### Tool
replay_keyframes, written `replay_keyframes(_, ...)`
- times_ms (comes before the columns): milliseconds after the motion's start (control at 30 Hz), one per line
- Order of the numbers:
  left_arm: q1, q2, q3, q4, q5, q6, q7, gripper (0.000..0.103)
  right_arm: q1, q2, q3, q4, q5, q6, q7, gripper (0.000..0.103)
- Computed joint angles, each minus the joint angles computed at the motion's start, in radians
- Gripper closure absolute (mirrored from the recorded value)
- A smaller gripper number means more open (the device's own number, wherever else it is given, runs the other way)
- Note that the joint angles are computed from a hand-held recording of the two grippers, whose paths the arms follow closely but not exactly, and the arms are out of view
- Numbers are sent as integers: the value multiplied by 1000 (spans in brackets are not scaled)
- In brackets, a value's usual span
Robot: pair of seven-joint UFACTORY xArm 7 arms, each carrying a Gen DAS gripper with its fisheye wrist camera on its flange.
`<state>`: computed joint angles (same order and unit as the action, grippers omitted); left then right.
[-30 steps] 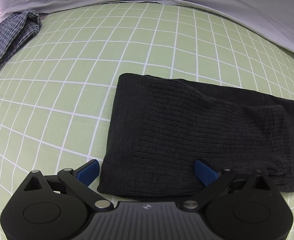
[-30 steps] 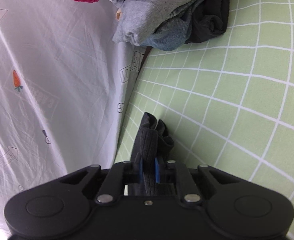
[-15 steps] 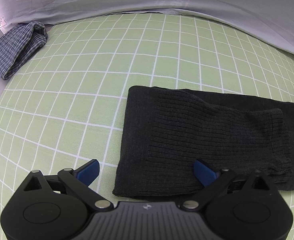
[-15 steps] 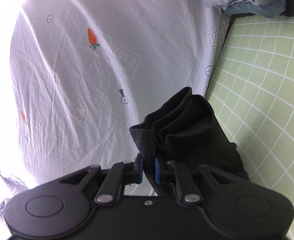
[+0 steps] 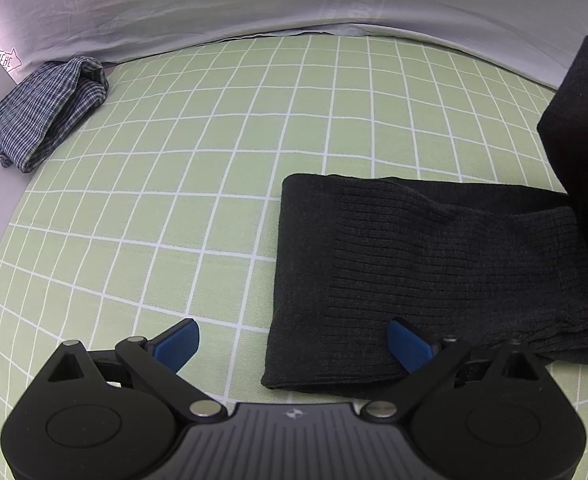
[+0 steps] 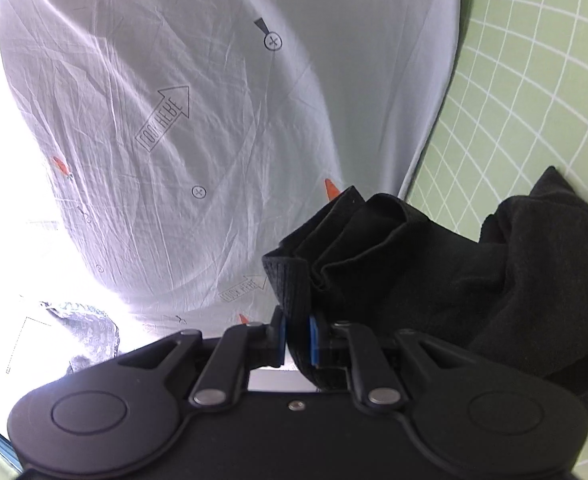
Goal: Fold clothes
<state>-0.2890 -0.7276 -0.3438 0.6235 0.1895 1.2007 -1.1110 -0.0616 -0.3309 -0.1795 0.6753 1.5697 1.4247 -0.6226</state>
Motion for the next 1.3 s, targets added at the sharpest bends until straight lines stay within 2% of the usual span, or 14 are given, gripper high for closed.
replay_keyframes(200,-3,-23,15,-21,-6,-5,20,4,64,5,61,-35,-23,-7,38,91)
replay_keyframes(333,-2,-31,20,-35,-17,-20,26,4,88,34,97,-58,-70,-60,106,89)
replay_keyframes(433,0,-36,19,-41,-19,-28,30,4,104,31,120,-70,-135,-108,165,83)
replay_keyframes(467,1,-38,19,-43,-21,-29,30,4,111,21,120,-72,-148,-108,157,79)
replay_keyframes(567,4,-42,16,-45,-26,-31,22,4,131,4,111,-75,-142,-89,153,44)
replay_keyframes(600,4,-44,15,-45,-28,-29,20,4,136,8,106,-69,-127,-78,148,35)
replay_keyframes(700,5,-51,10,-41,-27,-15,14,4,135,-9,98,-50,-141,-73,133,23)
replay_keyframes(767,6,-61,5,-37,-28,0,6,4,126,-42,93,-43,-166,-99,108,22)
replay_keyframes(800,5,-69,3,-34,-28,9,1,4,119,-60,89,-41,-187,-117,99,17)
replay_keyframes(867,5,-86,-3,-29,-29,28,-8,4,100,-107,84,-38,-253,-177,90,7)
replay_keyframes(967,4,-120,-15,-19,-31,52,-26,4,82,-194,103,-47,-371,-332,41,3)
replay_keyframes(1133,0,-173,-29,-16,-39,53,-52,4,33,-280,247,-111,-702,-713,-88,2)
replay_keyframes(1233,-3,-182,-40,-6,-40,41,-51,4,30,-301,278,-173,-838,-795,-109,2)
replay_keyframes(1300,-7,-188,-43,-4,-41,23,-45,4,42,-310,272,-196,-892,-793,-95,2)
